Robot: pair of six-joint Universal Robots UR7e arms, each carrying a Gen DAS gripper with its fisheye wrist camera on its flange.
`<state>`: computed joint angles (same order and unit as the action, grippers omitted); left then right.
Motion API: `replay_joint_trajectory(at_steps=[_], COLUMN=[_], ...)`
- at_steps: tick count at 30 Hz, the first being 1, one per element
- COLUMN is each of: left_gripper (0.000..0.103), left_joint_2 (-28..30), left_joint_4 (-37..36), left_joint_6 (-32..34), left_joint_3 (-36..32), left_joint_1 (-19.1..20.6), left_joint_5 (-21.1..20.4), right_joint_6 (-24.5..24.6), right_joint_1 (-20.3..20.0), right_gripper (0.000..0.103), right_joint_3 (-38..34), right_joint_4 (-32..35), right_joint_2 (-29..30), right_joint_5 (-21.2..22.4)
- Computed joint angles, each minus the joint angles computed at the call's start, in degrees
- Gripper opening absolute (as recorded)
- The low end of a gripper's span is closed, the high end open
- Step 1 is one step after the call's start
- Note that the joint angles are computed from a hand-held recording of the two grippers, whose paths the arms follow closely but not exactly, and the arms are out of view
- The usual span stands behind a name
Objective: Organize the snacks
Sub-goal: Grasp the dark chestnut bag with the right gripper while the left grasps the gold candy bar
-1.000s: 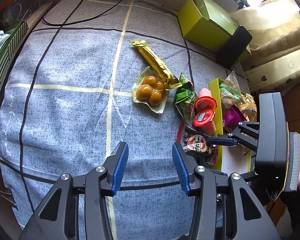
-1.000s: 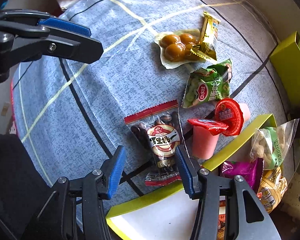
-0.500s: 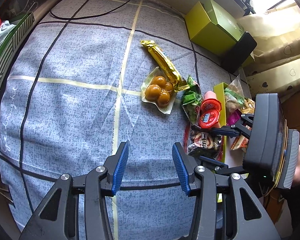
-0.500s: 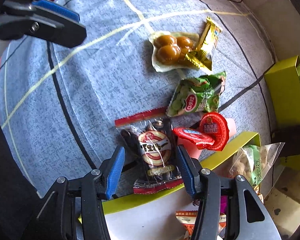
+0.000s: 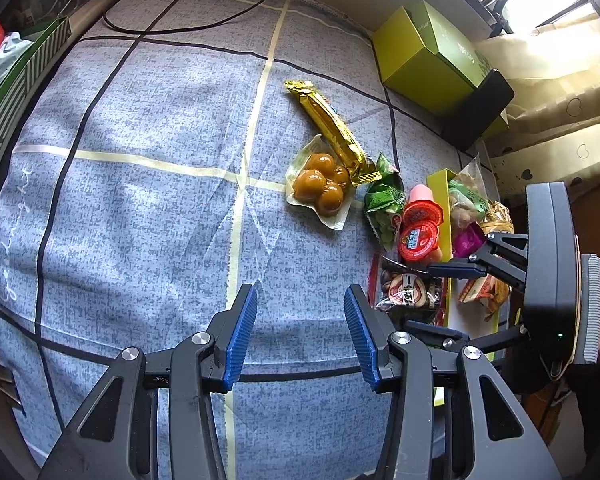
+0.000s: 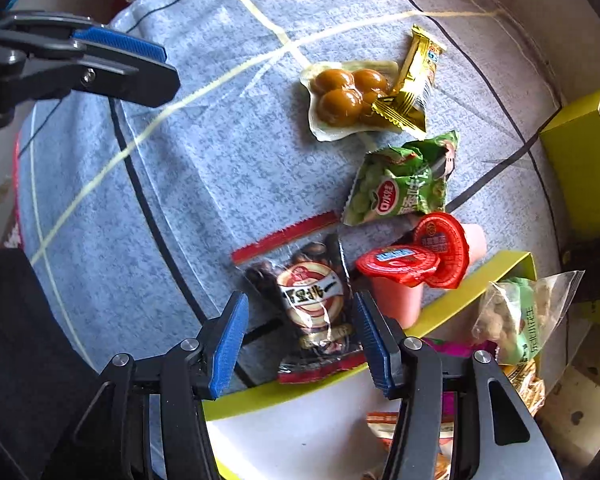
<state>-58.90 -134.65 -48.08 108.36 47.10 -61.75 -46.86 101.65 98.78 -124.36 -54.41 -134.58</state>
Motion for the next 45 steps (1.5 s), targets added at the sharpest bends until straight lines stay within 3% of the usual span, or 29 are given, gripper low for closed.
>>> replay_joint_trajectory(at_steps=[7,9,11,14,20,28,34,45], left_gripper=[0.047,0.047,0.047,0.047,0.047,0.047,0.047,0.047], left_joint_2=[-0.94,-1.26,-1.37,-1.28,0.11,2.98,6.87,15.58], left_joint_4=[-0.58,-0.59,-0.42,-0.27,0.42,1.82,2.65,4.03], left_joint_6=[-1.30,-1.70,-1.86,-1.38,0.80,3.68,5.63,7.67], left_joint_3=[1.42,1.75,1.81,1.55,-0.32,-4.77,-10.39,-21.60], left_joint_1=[-0.10,-0.08,0.04,0.10,0.34,1.16,2.16,5.00], left_joint_5=[-0.08,0.08,0.12,0.30,0.08,-0.29,0.95,2.56], right_joint_6=[-19.51,-15.60,-7.05,-0.62,9.93,17.44,20.07,25.51], right_joint_1=[-0.02,-0.01,-0.24,-0.61,0.01,-0.72,-1.41,-2.38], right_gripper=[0.054,0.054,0.043,0.032,0.030,0.030,0.030,0.030], right_joint_3=[9.03,7.81,4.89,3.06,1.00,3.00,6.17,4.86], right_joint_4=[-16.97,-14.40,-7.53,-4.48,-2.59,-1.91,-6.94,-12.64], right_joint_2=[1.03,1.32,1.78,1.40,0.33,-6.31,-10.76,-11.46], right_joint_5=[-10.97,-9.74,-7.57,-3.35,1.78,9.35,10.75,10.65])
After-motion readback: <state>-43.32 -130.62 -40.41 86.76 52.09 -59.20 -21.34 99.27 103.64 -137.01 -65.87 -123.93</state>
